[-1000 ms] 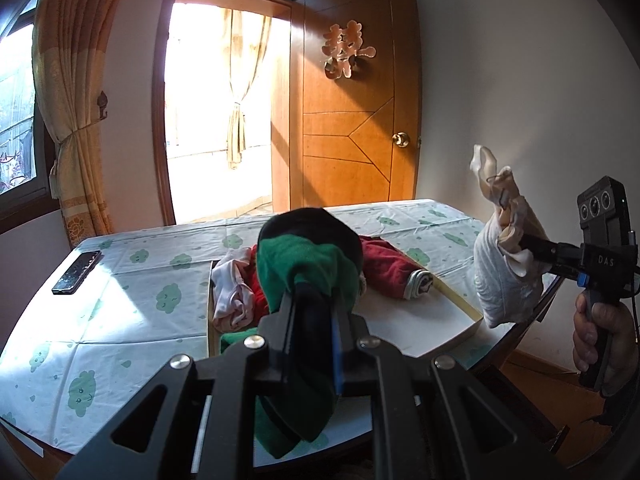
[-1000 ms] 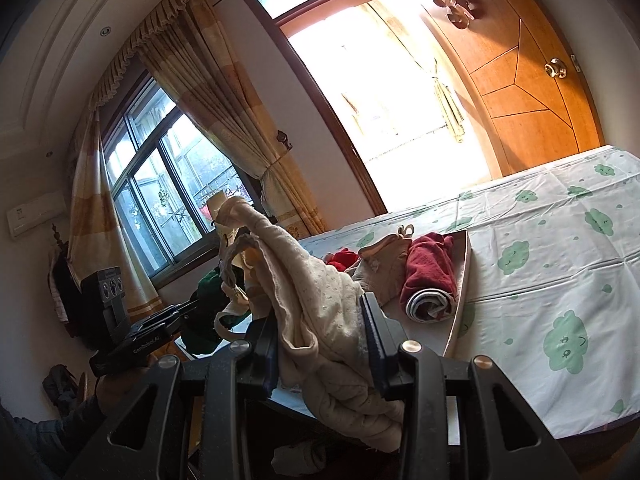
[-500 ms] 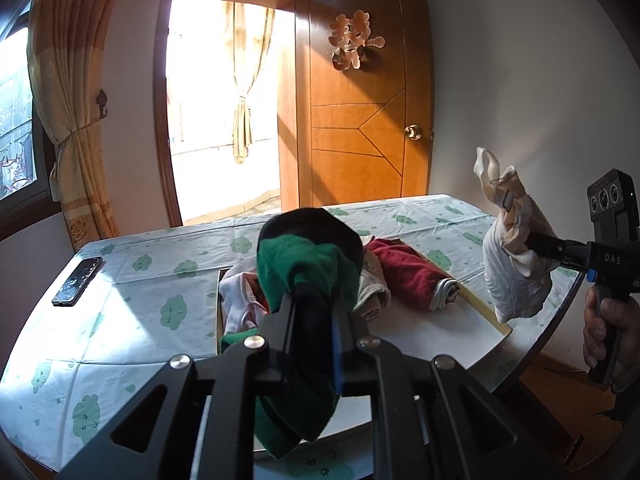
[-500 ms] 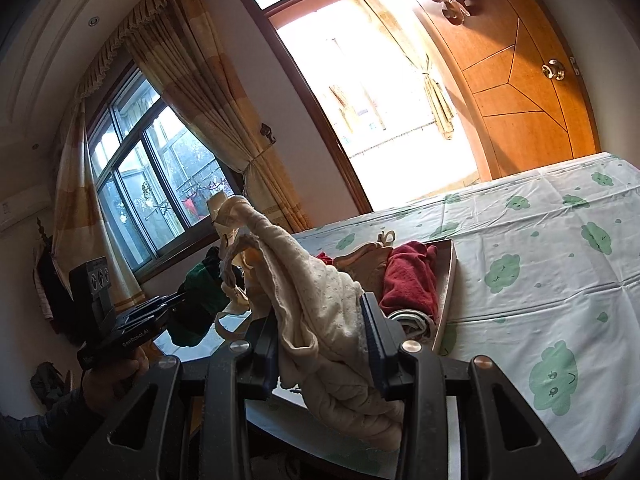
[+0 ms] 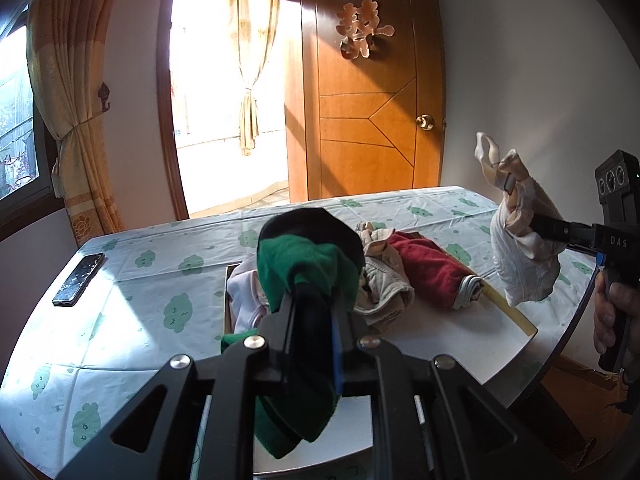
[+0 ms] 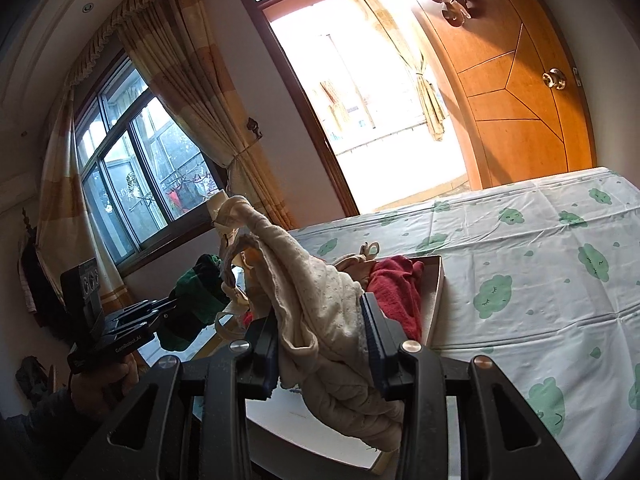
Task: Take underwear out of drawer
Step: 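Carry both held garments over the beige tray on the bed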
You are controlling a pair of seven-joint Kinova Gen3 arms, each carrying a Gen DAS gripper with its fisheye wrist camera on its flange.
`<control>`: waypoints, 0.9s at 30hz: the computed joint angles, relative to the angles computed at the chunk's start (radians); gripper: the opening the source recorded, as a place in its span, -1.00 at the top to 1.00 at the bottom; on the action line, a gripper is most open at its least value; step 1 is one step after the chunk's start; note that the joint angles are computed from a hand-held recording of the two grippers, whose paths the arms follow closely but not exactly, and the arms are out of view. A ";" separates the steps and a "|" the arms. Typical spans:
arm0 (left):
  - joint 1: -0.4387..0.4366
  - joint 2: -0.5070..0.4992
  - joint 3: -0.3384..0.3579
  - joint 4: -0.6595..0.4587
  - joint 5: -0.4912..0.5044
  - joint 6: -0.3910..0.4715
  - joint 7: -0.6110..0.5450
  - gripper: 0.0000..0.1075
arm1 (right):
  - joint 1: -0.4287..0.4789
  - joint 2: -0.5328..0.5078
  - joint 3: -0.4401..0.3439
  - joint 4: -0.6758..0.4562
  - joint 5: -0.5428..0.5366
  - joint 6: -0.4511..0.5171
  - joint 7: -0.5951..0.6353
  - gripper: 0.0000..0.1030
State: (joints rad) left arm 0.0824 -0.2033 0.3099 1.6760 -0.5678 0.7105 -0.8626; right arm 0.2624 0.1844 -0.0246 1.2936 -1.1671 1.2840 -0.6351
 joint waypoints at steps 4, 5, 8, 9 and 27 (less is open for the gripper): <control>-0.004 0.011 -0.004 -0.001 -0.006 0.003 0.002 0.78 | -0.010 0.009 -0.004 -0.007 0.013 -0.016 -0.010 0.25; -0.003 0.015 -0.005 -0.001 -0.009 0.004 0.003 0.78 | -0.013 0.010 -0.006 -0.009 0.018 -0.021 -0.012 0.25; 0.003 0.026 -0.013 -0.001 -0.011 0.007 0.005 0.78 | -0.022 0.011 -0.011 -0.010 0.035 -0.038 -0.018 0.25; 0.005 0.028 -0.016 -0.001 -0.013 0.007 0.006 0.78 | -0.025 0.012 -0.013 -0.011 0.040 -0.043 -0.019 0.25; 0.051 0.059 -0.074 0.018 0.040 0.011 -0.054 0.78 | -0.088 -0.008 -0.032 0.004 0.142 -0.131 0.004 0.25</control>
State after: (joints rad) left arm 0.1329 -0.1442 0.2359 1.6944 -0.5278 0.7219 -0.9166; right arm 0.1749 0.1763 -0.0566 1.2979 -1.0254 1.1534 -0.6307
